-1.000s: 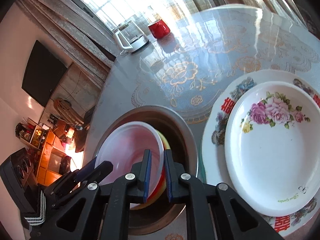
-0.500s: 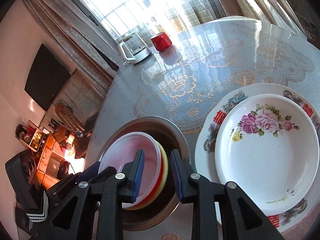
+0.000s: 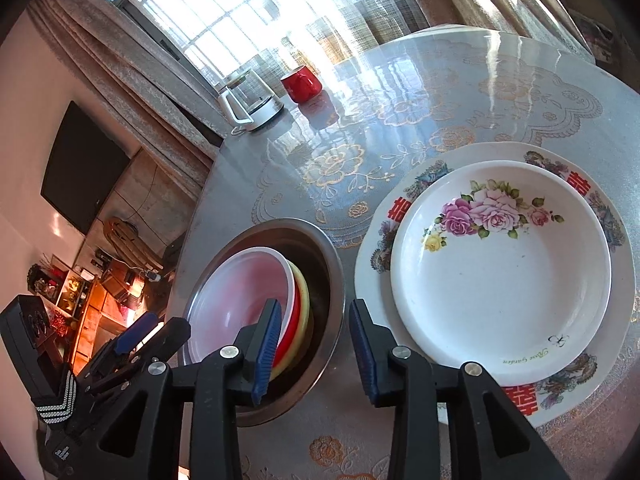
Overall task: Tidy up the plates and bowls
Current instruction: 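Move both tools to the steel bowl rim and grasp it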
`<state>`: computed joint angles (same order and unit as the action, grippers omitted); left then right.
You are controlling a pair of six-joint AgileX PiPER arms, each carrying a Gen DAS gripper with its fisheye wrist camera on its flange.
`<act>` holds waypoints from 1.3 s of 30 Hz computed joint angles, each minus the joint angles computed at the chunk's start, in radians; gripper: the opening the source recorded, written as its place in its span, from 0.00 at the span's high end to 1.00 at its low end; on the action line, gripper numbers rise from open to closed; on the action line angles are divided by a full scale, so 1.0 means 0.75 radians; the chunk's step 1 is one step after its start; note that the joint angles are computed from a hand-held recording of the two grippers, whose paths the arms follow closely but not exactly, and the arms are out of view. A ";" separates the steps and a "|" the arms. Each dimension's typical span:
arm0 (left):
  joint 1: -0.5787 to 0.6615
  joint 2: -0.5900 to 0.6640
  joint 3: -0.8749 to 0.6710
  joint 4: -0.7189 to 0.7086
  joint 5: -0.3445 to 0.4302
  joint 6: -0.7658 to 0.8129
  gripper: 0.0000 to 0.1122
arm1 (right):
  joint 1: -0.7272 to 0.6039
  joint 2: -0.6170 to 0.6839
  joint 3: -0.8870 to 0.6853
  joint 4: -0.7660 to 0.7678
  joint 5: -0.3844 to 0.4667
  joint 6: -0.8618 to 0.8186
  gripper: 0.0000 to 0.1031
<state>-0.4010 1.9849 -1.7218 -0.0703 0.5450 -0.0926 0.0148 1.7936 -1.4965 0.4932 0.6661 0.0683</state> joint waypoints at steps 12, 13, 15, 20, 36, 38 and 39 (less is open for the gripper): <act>0.190 0.064 -0.011 -0.409 0.181 0.124 0.10 | 0.050 -0.015 0.035 -0.040 0.012 0.040 0.59; 0.206 0.044 0.037 -0.478 0.146 0.165 0.10 | 0.043 -0.010 0.037 -0.044 0.025 0.070 0.59; 0.230 0.010 0.116 -0.598 0.083 0.242 0.10 | 0.023 -0.015 0.068 0.008 0.011 0.035 0.59; 0.241 -0.005 0.155 -0.664 0.055 0.303 0.26 | 0.006 -0.018 0.107 0.069 -0.001 0.007 0.60; 0.216 0.039 0.030 -0.665 0.204 0.422 0.73 | 0.031 0.054 0.031 0.061 0.066 0.036 0.70; 0.212 0.048 0.007 -0.659 0.223 0.433 0.78 | 0.037 0.063 0.013 0.063 0.068 0.032 0.74; 0.210 0.052 -0.003 -0.650 0.230 0.430 0.78 | 0.041 0.071 0.001 0.063 0.071 0.031 0.74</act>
<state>-0.2438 2.0239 -1.7239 -0.5578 0.7172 0.2297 0.0457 1.8467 -1.4954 0.5403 0.7192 0.0918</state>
